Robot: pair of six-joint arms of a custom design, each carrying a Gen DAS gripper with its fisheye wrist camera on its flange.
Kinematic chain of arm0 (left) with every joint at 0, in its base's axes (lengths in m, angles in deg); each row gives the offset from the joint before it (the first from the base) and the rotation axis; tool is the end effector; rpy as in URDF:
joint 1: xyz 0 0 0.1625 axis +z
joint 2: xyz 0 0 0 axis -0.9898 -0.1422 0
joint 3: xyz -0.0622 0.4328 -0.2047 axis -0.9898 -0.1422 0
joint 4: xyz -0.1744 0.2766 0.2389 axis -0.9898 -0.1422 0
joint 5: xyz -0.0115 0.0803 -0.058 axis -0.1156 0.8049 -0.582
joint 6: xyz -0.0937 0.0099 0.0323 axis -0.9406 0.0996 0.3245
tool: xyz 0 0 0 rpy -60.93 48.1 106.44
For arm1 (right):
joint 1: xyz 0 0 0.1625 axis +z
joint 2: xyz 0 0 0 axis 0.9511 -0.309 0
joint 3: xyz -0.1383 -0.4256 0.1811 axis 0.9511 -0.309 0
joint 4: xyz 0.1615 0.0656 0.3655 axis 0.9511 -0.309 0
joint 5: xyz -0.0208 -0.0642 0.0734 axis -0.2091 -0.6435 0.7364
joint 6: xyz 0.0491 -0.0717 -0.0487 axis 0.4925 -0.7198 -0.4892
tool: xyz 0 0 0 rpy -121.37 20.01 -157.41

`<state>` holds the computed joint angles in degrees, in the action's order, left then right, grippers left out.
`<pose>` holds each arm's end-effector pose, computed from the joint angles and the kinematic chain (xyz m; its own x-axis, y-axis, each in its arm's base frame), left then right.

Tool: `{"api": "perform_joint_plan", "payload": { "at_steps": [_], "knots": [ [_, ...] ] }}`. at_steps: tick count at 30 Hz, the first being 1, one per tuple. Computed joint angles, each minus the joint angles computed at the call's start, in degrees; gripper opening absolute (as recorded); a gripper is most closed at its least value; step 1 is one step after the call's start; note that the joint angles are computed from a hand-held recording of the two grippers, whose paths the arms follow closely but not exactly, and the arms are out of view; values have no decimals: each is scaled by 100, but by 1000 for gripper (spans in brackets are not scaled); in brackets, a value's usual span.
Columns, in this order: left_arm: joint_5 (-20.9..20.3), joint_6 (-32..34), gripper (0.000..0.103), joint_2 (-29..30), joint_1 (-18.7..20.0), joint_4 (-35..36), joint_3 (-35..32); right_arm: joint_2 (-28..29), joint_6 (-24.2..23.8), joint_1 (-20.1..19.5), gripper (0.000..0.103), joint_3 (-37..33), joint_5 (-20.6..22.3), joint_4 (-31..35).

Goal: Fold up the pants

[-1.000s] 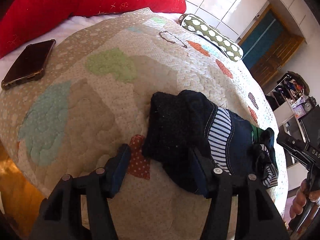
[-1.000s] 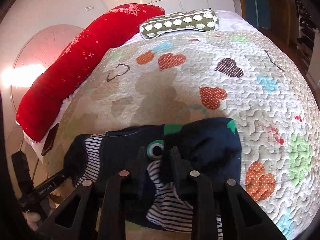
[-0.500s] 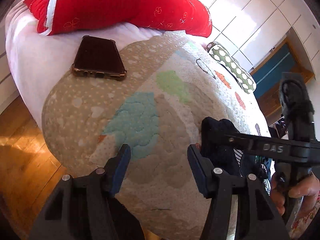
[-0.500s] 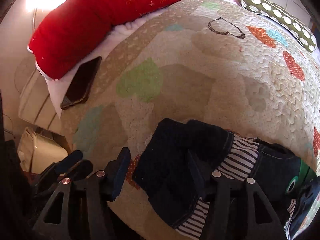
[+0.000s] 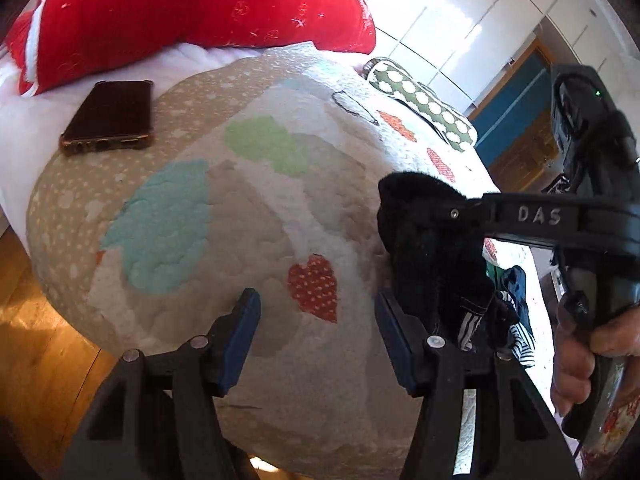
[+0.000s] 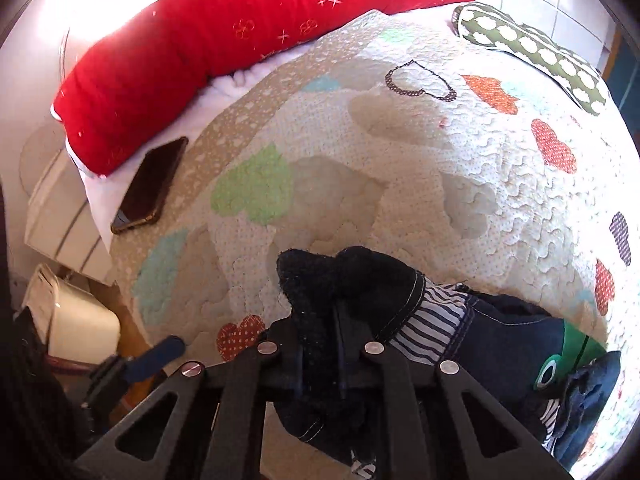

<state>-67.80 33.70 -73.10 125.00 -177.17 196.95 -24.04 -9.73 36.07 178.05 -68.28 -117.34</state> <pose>-0.2037 -0.4716 0.1045 -0.9385 -0.1734 -0.2986 0.0840 0.7241 -0.6846 0.3079 -0.6473 0.1604 -0.7406 -0.5015 0.4473 -0.5779 0.8150 -0.0431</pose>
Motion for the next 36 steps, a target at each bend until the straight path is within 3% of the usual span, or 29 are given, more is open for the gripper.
{"api": "perform_joint_plan", "payload": {
  "at_steps": [4, 9, 14, 18, 22, 24, 27, 30, 32, 34, 36],
  "knots": [
    [-307, 220, 58, 191, -140, 180, -333, -520, 140, -170, 12, 358, 646, -303],
    [-349, 481, 58, 311, -423, 331, -600, -1332, 429, -616, 8, 788, 1311, -641],
    [-343, 515, 58, 402, -559, 616, -850, -1972, 852, -1283, 5, 1263, 1450, -1120],
    [-351, 499, 58, 538, -579, 1002, -1152, -2226, 1038, -1776, 5, 1485, 1107, -1367],
    [-349, 520, 58, 690, -610, 1310, -1404, -2566, 989, -2172, 8, 1625, 1525, -1236],
    [-391, 598, 58, 783, -596, 1443, -1578, -2674, 901, -2169, 8, 1747, 1639, -1456],
    [-399, 794, 58, 968, -586, 1592, -1847, -2746, 721, -2091, 17, 1896, 1677, -1969],
    [-560, 941, 58, 1179, -517, 1787, -2113, -2858, 539, -2035, 17, 2195, 1869, -2942],
    [-768, 963, 58, 1328, -424, 1985, -2300, -2960, 432, -2107, 17, 2221, 2525, -2699],
    [-924, 912, 58, 1467, -333, 2246, -2481, -2947, 481, -2227, 17, 2047, 3112, -1857],
    [-941, 840, 58, 1543, -303, 2427, -2561, -2794, 673, -2298, 17, 1872, 3039, -1411]
  ]
}}
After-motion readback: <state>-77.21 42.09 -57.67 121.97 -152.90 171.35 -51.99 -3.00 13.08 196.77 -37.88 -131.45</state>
